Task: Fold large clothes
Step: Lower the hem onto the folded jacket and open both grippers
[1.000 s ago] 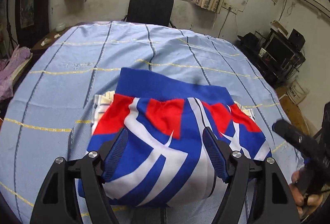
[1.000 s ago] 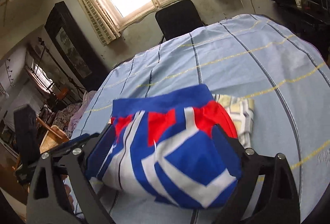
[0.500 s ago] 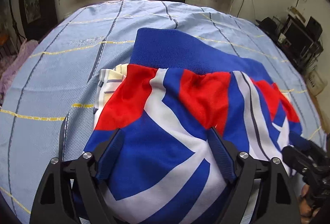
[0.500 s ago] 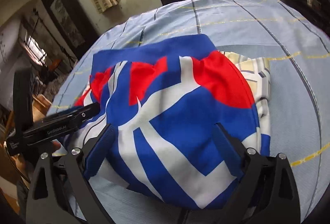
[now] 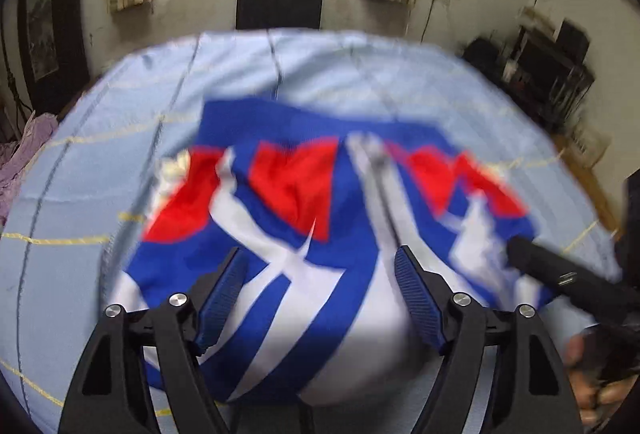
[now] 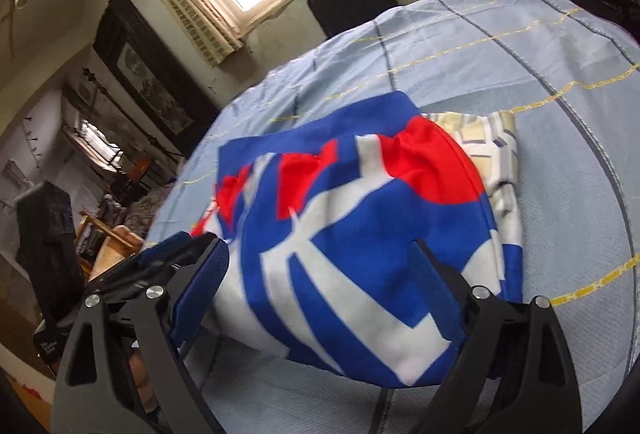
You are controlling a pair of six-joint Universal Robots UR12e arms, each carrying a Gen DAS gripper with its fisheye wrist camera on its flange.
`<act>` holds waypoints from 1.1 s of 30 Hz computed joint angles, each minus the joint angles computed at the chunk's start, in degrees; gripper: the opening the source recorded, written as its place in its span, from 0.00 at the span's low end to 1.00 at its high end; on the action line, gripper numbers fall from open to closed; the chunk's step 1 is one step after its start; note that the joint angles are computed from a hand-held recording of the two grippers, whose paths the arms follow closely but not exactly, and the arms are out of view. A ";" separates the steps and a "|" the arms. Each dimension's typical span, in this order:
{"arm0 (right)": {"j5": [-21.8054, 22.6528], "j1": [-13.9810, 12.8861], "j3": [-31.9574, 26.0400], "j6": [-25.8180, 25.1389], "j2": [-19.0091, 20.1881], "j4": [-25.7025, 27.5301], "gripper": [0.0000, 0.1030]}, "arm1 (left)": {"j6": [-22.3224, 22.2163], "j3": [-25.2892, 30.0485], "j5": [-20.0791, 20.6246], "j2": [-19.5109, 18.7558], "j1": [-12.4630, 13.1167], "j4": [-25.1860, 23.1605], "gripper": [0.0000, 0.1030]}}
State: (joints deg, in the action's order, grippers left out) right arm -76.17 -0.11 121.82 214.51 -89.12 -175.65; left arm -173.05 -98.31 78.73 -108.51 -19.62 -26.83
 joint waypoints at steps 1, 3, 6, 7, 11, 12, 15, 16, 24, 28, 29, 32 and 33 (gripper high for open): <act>-1.68 0.31 -0.25 0.42 0.05 1.70 0.86 | 0.44 0.16 2.14 -0.75 -0.39 0.58 0.88; -2.73 0.34 -0.02 1.53 0.10 2.13 0.81 | -0.16 0.33 2.39 -1.19 -0.15 1.03 0.94; -7.08 1.88 -0.87 2.50 -0.52 5.65 0.82 | -2.51 0.39 -0.71 -0.95 0.92 0.03 0.92; -8.17 2.30 -1.16 3.05 -0.53 6.74 0.82 | -2.81 0.03 -0.93 -0.69 1.06 0.59 0.87; -14.10 4.75 -3.41 6.45 -0.14 13.01 0.83 | -4.60 -2.50 -8.02 1.46 3.12 4.14 0.74; -14.68 5.02 -3.60 7.24 -0.10 13.70 0.83 | -5.03 -2.62 -8.95 1.55 3.37 4.77 0.74; -14.98 5.51 -3.85 9.51 -0.10 14.68 0.83 | -4.11 -1.12 -7.92 0.78 2.72 1.12 0.74; -14.94 5.62 -3.88 9.83 -0.16 14.69 0.83 | -3.58 -0.23 -6.08 0.13 2.22 -1.15 0.74; -11.80 5.45 -0.36 14.70 -3.13 11.17 0.83 | -4.77 0.03 -7.30 0.36 2.70 -0.93 0.74; -11.04 5.43 1.64 15.70 -4.91 10.35 0.83 | -6.68 -1.33 -11.69 1.39 3.99 3.14 0.74; -11.12 5.45 1.93 15.83 -5.21 10.45 0.83 | -6.45 -1.34 -11.91 1.43 3.85 3.04 0.74; -10.51 5.09 3.63 17.68 -6.45 10.24 0.83 | -4.13 -0.07 -9.78 0.53 2.69 -0.51 0.74; -9.97 4.79 4.33 18.76 -6.84 9.75 0.83 | -2.91 0.40 -6.97 0.10 1.88 -1.57 0.74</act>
State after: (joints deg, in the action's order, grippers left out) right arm -86.14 4.68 126.16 233.28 -95.97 -165.90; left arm -175.96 -97.92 71.76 -108.41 -17.74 -28.40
